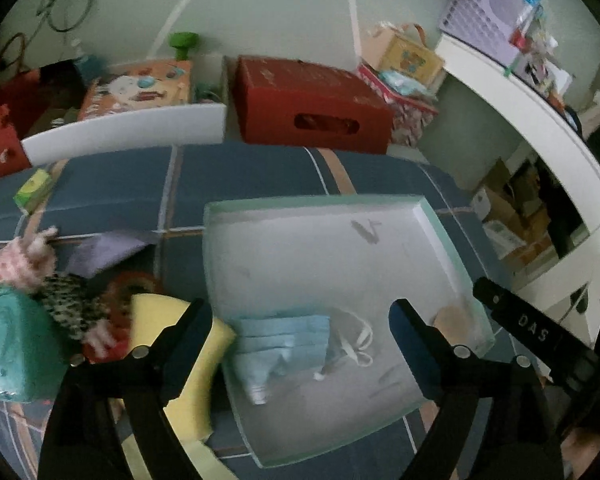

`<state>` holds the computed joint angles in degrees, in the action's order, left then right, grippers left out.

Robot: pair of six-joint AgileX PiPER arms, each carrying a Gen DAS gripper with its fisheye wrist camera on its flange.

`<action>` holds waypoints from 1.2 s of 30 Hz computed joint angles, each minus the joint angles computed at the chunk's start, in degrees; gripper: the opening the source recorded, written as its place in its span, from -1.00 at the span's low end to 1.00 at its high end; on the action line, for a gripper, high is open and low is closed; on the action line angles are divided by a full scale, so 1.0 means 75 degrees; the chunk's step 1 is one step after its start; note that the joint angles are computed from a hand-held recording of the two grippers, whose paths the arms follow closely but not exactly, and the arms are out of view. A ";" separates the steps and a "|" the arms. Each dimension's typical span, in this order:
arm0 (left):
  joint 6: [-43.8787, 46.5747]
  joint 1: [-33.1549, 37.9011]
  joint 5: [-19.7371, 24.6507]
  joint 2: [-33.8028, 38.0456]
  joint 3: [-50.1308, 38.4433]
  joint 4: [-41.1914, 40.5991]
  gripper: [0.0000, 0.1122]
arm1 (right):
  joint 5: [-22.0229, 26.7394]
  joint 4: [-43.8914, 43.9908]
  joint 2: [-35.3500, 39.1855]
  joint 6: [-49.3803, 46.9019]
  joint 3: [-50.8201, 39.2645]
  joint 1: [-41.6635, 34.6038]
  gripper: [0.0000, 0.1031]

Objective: Organize soft objects
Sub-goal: 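Carry the mask and tan pad into the white tray and release both, then move the left gripper to the pink cloth and grasp it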

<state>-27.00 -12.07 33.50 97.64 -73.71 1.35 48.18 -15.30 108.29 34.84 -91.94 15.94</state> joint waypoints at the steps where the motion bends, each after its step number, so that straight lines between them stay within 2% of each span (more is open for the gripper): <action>1: -0.0132 0.0029 0.0003 -0.0137 0.0078 0.0121 0.63 | 0.0019 0.0026 -0.0089 -0.0019 0.0007 0.0033 0.55; 4: -0.0774 0.0161 0.0070 -0.0619 0.0323 0.0705 0.79 | 0.0095 -0.0087 -0.0286 -0.0016 0.0030 0.0191 0.55; 7: -0.1237 0.0363 0.0100 -0.1201 0.0718 0.1122 0.79 | 0.0232 -0.0205 -0.0395 -0.0004 0.0004 0.0421 0.55; 12: -0.1422 0.0870 0.0552 -0.1937 0.1231 0.1384 0.79 | 0.0410 0.0008 -0.0444 -0.0170 -0.0004 0.0757 0.55; 17: -0.1098 0.1757 0.0491 -0.2737 0.2071 0.0962 0.79 | 0.0449 -0.0141 -0.0540 -0.0156 0.0117 0.1401 0.55; 23: -0.0452 0.3152 0.0402 -0.3567 0.3375 0.0321 0.79 | 0.0348 0.0359 -0.0542 -0.0554 0.0198 0.2154 0.55; 28: -0.0393 0.4113 0.0634 -0.3692 0.4037 0.0626 0.79 | 0.0427 0.0733 -0.0343 -0.0868 0.0213 0.2788 0.55; 32: 0.0666 0.5051 0.0665 -0.3740 0.4411 -0.0346 0.79 | 0.0409 0.0969 -0.0283 -0.1050 0.0378 0.3118 0.55; 36: 0.1184 0.5351 0.0661 -0.3869 0.4758 -0.0710 0.79 | 0.0360 0.1185 -0.0316 -0.1109 0.0785 0.3355 0.55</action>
<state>-18.12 28.06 38.46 68.62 -38.02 -3.97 50.88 -6.42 105.92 26.53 -86.05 41.10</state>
